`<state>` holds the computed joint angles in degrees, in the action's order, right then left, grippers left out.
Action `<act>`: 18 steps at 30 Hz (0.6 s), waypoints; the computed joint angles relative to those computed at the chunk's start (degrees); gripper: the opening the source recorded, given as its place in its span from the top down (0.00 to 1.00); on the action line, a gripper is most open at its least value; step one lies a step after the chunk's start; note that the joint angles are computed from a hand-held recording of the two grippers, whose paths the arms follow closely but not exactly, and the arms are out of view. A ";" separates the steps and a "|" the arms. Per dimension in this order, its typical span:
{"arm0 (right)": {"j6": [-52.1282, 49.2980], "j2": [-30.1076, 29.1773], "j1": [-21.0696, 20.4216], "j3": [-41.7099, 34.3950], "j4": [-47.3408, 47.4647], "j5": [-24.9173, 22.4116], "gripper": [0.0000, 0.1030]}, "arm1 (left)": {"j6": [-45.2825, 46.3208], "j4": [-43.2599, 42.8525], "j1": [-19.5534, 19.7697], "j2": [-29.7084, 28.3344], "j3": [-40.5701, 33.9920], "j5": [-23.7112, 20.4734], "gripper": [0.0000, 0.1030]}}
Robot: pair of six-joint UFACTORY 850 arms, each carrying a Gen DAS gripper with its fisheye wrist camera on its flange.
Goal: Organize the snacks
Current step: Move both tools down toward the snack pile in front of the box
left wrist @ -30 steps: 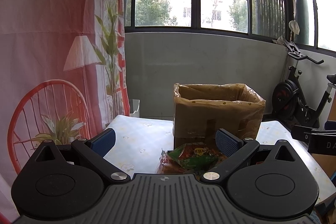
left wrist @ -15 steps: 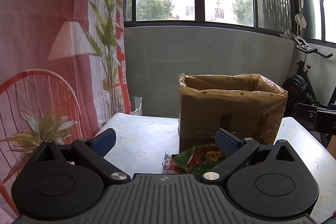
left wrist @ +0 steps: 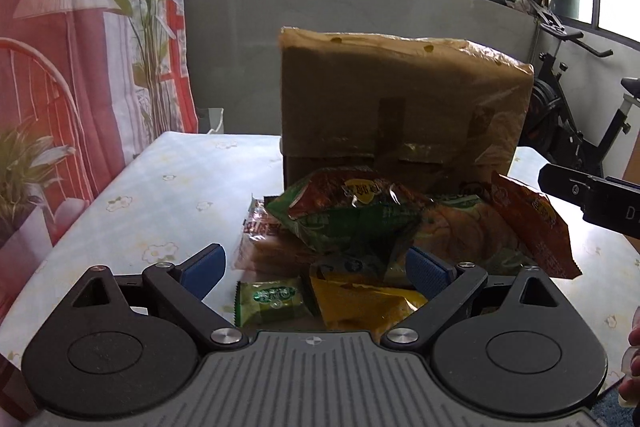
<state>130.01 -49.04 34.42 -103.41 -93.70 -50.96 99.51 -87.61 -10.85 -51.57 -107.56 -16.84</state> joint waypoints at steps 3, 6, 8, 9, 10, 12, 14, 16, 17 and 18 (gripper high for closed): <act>2.94 0.25 -0.14 1.26 0.05 0.29 0.00 | -4.94 5.62 -0.21 -1.03 -0.79 -1.47 0.05; 4.03 0.68 -0.36 2.37 0.82 1.07 0.00 | -10.64 11.30 -0.38 -2.36 -2.35 -2.40 0.05; 4.93 0.84 -0.37 3.06 0.89 0.89 0.00 | -14.88 15.17 -0.50 -3.09 -3.15 -2.93 0.05; 4.98 0.85 -0.40 3.18 0.92 0.88 0.00 | -17.89 17.89 -0.62 -3.68 -3.96 -3.17 0.05; 5.36 0.96 -0.37 3.61 0.45 0.85 0.00 | -20.29 20.04 -0.65 -4.15 -4.55 -3.46 0.05; 6.17 0.96 -0.27 3.84 -0.64 0.70 0.00 | -23.45 22.62 -0.61 -4.87 -5.50 -4.15 0.05; 8.14 1.27 -0.31 4.71 -2.65 1.49 0.00 | -24.19 22.37 -0.47 -5.66 -6.51 -5.06 0.06; 7.03 1.00 -0.30 4.15 -1.90 1.79 0.00 | -26.35 23.79 -0.39 -6.61 -7.91 -6.43 0.06; 6.74 0.95 -0.31 4.09 -1.85 2.01 0.00 | -26.91 24.12 -0.33 -6.99 -8.38 -7.25 0.06; 6.61 0.89 -0.33 3.97 -1.73 2.19 0.00 | -27.54 24.58 -0.27 -7.46 -8.98 -8.19 0.06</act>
<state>136.62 -48.15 34.08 -99.43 -95.44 -48.78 71.97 -63.03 -11.12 -59.04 -116.54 -25.03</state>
